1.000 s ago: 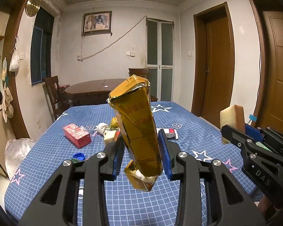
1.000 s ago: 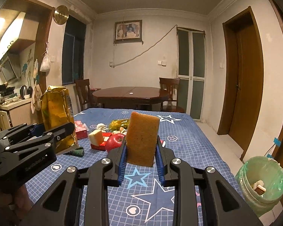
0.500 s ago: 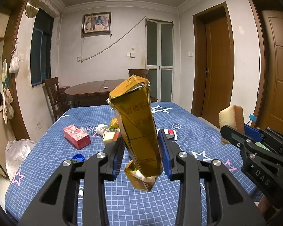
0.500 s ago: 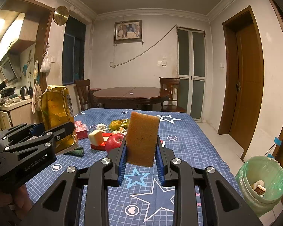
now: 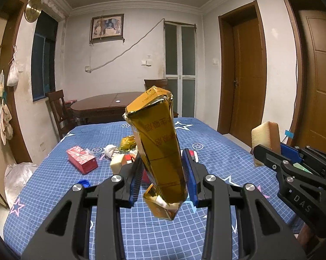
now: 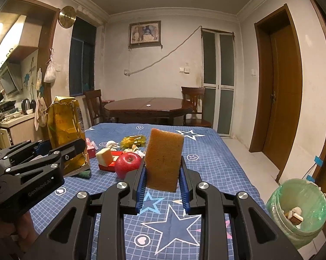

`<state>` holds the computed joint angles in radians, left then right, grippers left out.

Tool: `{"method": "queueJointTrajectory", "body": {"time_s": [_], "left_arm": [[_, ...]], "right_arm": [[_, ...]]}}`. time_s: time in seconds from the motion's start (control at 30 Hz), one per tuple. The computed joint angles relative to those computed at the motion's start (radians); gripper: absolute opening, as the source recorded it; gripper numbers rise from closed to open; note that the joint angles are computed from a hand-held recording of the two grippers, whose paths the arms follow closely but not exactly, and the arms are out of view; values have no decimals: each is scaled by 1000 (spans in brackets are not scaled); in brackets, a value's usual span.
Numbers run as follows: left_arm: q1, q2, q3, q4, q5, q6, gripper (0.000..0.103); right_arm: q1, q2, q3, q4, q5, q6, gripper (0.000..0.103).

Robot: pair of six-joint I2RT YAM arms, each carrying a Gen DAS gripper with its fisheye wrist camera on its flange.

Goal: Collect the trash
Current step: 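Lift the gold wrapper and tan sponge and carry both over the green bin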

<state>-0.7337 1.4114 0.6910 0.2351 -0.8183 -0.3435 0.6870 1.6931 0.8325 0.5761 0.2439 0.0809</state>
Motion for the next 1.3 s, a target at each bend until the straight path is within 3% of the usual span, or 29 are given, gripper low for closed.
{"method": "queueJointTrajectory", "body": {"time_s": [0.47,0.67,1.03,1.17,1.3], "left_arm": [[1,215,215,39,134,71,34],[-2,360,398,14,208,98,34],[-29,672,850,-168,369,123,34],[-49,815,1077,-281,435,134,35],[-59,1003,1392,-465,515,138,35]], "right_arm": [[-135,-91,29,-148,0,4,28],[-274,-128,25,-197,-53,-18,28],[-622,-85,131,-346,-242,-76,28],[-746,-15,213,-414,-318,-101,28],[-850,86,329,-500,-396,-123,28]]}}
